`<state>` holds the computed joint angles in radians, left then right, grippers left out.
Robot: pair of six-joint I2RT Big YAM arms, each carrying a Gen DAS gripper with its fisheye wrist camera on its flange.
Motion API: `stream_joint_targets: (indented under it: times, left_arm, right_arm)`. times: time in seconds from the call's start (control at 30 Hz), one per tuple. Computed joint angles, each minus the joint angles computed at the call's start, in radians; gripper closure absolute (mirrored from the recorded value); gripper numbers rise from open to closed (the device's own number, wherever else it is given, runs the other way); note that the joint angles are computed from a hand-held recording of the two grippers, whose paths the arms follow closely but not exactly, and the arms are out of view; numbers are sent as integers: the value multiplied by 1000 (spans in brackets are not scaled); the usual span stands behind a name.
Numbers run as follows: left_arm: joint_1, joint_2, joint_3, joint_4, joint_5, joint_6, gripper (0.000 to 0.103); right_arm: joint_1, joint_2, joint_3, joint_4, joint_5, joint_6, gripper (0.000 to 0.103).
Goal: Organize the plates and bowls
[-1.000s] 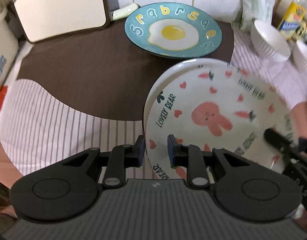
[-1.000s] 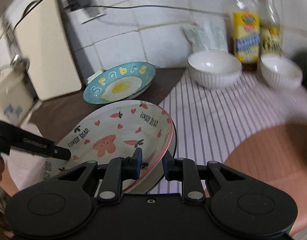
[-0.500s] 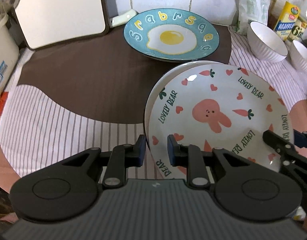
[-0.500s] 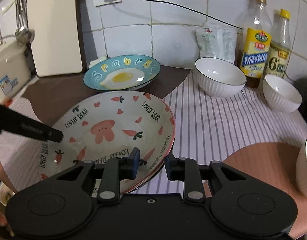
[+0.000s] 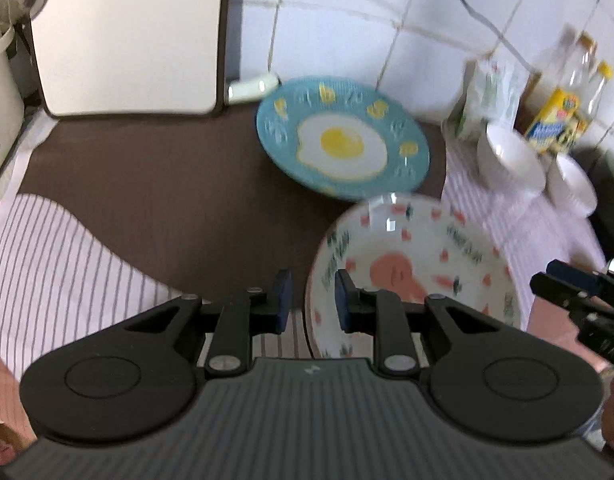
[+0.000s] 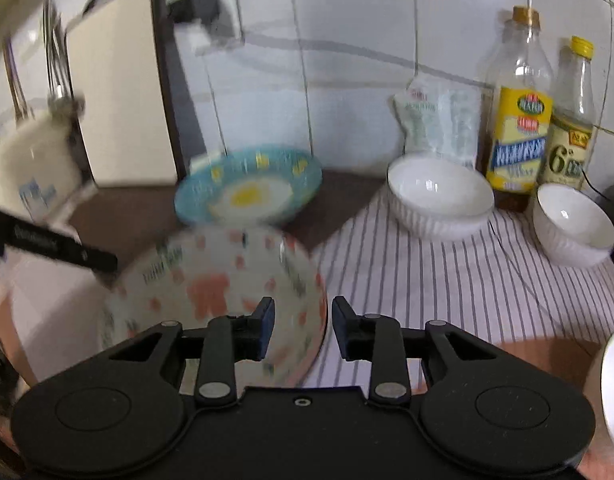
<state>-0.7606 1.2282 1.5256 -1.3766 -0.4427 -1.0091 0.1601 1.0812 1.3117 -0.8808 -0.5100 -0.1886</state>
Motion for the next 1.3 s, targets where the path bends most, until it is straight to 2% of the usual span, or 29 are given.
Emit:
stream_joint_targets:
  times: [0.1, 0.2, 0.27, 0.37, 0.5, 0.6, 0.7, 0.83, 0.9, 0.97, 1.03, 1.1, 1.13, 1.17, 1.2, 1.23, 1.3]
  left_arm:
    - [54, -24, 0, 50, 61, 31, 80]
    - [93, -34, 4, 92, 74, 66, 71]
    - [116, -29, 11, 108, 59, 94, 61]
    - [152, -10, 15, 129, 25, 152, 55]
    - [210, -2, -32, 226, -1, 209, 52]
    - [248, 14, -70, 301, -9, 243, 51]
    - [290, 35, -93, 351, 25, 264, 51]
    - [340, 59, -117, 401, 104, 260, 51]
    - [340, 89, -98, 371, 87, 315, 51]
    - [334, 108, -91, 360, 60, 363, 51]
    - [350, 113, -98, 370, 116, 362, 52]
    - [364, 111, -107, 382, 171, 346, 54]
    - [370, 114, -109, 387, 192, 347, 58]
    - [374, 119, -105, 379, 204, 343, 69]
    - [381, 128, -98, 364, 220, 330, 72]
    - [387, 123, -107, 380, 240, 317, 76]
    - [400, 112, -128, 416, 282, 289, 85]
  right_arm:
    - [-10, 56, 66, 21, -94, 42, 52]
    - [12, 110, 119, 51, -111, 80, 42]
    - [36, 141, 140, 78, -92, 106, 36]
    - [70, 194, 162, 124, -58, 175, 33]
    - [121, 277, 210, 123, 28, 219, 33]
    - [144, 324, 235, 123, 56, 226, 33]
    - [157, 377, 279, 92, 80, 249, 33]
    - [160, 454, 367, 4, 80, 254, 33]
    - [154, 494, 418, -59, 47, 252, 33]
    - [148, 520, 446, -83, 27, 283, 33]
    - [143, 531, 452, -82, 10, 314, 33]
    - [140, 535, 451, -73, -2, 316, 40]
    - [141, 536, 449, -71, -1, 304, 43]
    - [142, 535, 447, -70, 2, 289, 47]
    - [144, 536, 445, -68, 3, 277, 53]
    - [145, 537, 445, -67, 1, 270, 57]
    - [145, 547, 455, -73, -13, 267, 75]
